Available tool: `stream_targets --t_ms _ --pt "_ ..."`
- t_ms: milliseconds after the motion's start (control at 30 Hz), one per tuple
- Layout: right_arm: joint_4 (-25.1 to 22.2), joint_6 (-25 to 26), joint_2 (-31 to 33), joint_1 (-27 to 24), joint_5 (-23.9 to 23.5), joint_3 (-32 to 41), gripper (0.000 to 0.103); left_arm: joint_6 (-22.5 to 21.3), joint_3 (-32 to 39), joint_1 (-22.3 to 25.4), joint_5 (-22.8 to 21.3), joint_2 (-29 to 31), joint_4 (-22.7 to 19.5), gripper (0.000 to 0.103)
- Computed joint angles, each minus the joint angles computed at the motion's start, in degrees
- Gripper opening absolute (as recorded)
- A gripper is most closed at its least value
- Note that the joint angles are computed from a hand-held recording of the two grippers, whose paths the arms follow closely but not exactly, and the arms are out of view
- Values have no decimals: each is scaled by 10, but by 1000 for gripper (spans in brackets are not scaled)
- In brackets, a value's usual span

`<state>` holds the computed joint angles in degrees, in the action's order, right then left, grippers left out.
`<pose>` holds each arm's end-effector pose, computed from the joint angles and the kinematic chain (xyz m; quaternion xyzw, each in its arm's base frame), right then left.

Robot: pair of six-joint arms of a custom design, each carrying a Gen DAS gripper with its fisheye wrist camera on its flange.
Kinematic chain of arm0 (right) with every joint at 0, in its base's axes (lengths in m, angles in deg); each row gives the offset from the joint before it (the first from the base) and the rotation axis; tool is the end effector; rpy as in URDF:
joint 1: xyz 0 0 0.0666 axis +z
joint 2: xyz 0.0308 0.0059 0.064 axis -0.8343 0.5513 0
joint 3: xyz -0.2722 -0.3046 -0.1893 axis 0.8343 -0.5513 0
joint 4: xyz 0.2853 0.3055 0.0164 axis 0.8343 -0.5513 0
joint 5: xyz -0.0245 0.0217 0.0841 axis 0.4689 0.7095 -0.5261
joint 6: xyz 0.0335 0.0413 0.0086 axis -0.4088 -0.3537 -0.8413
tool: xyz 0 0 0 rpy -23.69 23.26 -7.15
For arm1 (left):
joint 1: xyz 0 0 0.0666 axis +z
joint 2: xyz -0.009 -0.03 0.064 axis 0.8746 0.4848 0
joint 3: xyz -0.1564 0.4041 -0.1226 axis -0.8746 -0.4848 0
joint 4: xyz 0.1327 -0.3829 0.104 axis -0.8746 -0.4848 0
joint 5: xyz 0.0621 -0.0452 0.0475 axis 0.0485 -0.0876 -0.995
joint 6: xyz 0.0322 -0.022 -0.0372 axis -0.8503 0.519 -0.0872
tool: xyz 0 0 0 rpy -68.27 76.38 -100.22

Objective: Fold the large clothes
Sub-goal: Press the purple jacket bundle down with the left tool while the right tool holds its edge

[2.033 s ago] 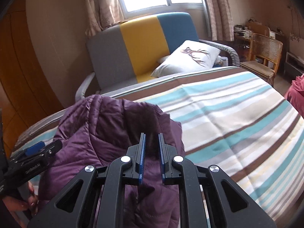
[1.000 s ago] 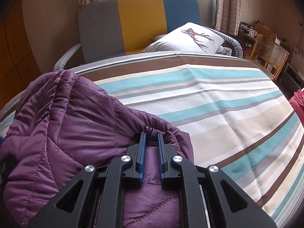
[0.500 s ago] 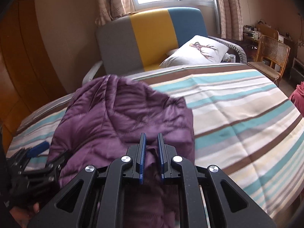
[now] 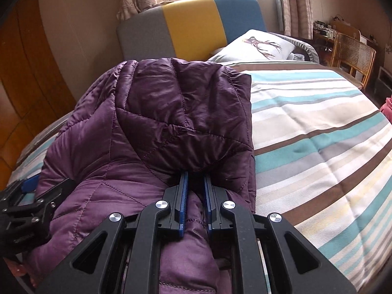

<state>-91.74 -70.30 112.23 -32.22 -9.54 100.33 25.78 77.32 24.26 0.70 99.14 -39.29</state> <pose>0.4401 0.1992 0.4294 -0.0875 0.9210 0.1331 0.3556 0.3609 -0.2486 0.4354 -0.0650 0.9254 0.0213 0.3728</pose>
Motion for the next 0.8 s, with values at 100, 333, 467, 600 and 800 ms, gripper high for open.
stream_targets --t_ms 100,333,467,600,800 --pt "-5 -23 -22 -10 -21 -4 16 13 -1 -4 3 -12 -8 91" --pt "-17 -38 -80 -5 -41 -34 16 9 -24 -42 -23 -54 -19 92" --pt "-29 -39 -65 -2 -39 -44 16 -10 -35 -40 -20 -51 -15 93" --pt "-33 -43 -62 0 -30 -38 16 3 -33 -29 6 -52 -21 93" --pt "-24 -93 -99 -22 -60 -49 66 54 -53 -8 52 -91 -10 101"
